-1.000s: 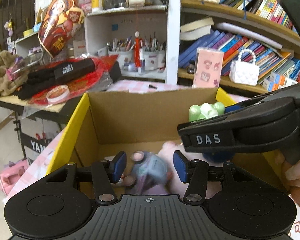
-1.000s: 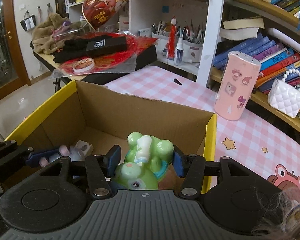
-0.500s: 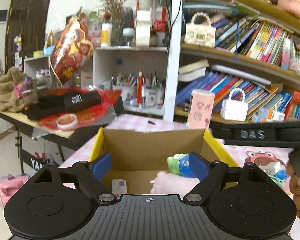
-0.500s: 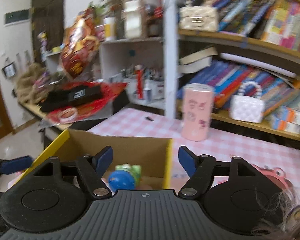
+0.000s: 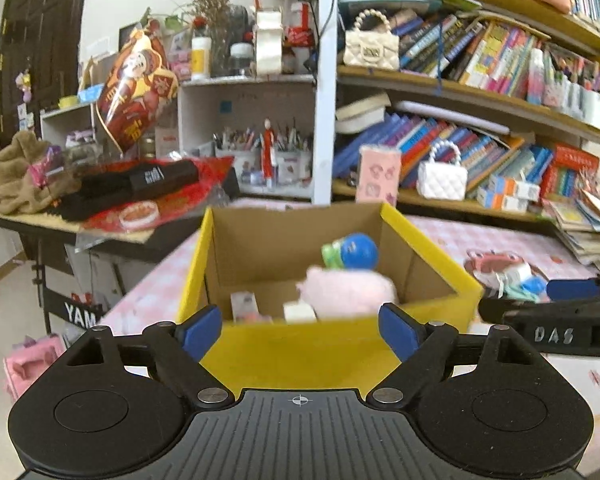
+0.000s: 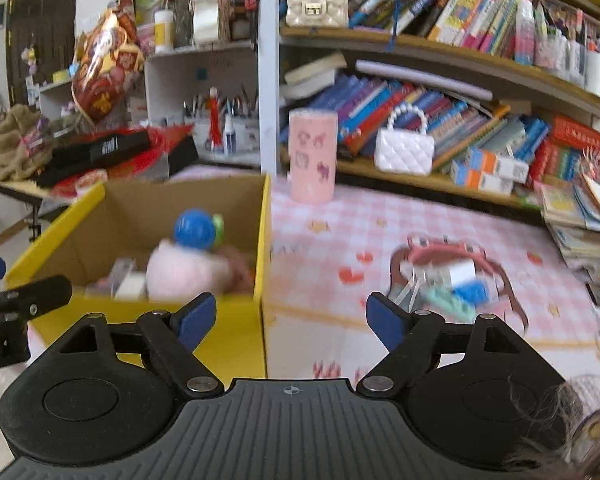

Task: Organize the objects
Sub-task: 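Move both open tools back to the items on the mat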

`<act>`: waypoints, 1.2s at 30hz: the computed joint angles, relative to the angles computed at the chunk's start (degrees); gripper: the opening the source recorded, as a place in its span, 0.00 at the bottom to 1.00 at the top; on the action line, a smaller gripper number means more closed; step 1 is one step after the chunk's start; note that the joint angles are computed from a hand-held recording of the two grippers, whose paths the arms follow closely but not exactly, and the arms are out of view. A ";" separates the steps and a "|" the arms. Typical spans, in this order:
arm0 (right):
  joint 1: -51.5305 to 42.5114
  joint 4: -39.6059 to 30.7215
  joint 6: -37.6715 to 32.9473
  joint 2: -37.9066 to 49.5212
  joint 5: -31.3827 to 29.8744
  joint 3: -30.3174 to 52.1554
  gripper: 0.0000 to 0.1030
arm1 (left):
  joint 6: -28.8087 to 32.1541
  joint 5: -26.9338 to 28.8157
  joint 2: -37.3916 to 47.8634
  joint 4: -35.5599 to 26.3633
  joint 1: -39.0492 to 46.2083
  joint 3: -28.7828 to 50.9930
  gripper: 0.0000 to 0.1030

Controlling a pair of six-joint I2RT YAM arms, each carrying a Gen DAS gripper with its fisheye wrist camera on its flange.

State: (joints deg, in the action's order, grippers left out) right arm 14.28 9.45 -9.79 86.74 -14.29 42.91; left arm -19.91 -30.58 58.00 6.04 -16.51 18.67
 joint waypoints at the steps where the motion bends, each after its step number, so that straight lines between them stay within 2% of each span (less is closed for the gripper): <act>1: -0.09 -0.23 -0.31 -1.18 0.11 -1.63 0.79 | -0.75 -0.26 -1.15 -1.30 -0.97 -0.56 0.85; 9: -0.15 -2.23 -1.92 -10.22 1.54 -12.82 0.79 | -5.90 -2.81 -6.82 -11.31 -9.91 -3.22 0.85; 18: -2.84 -6.87 -1.37 -19.27 3.34 -20.41 0.79 | -9.93 -2.80 -7.74 -16.05 -18.42 -4.13 0.85; 28: -8.84 -10.86 0.51 -25.17 4.14 -23.46 0.79 | -9.36 -1.91 -3.57 -13.44 -24.06 -3.35 0.85; 36: -14.11 -11.85 -0.42 -26.63 3.72 -23.93 0.79 | -5.70 1.01 3.29 -7.06 -24.66 -1.20 0.85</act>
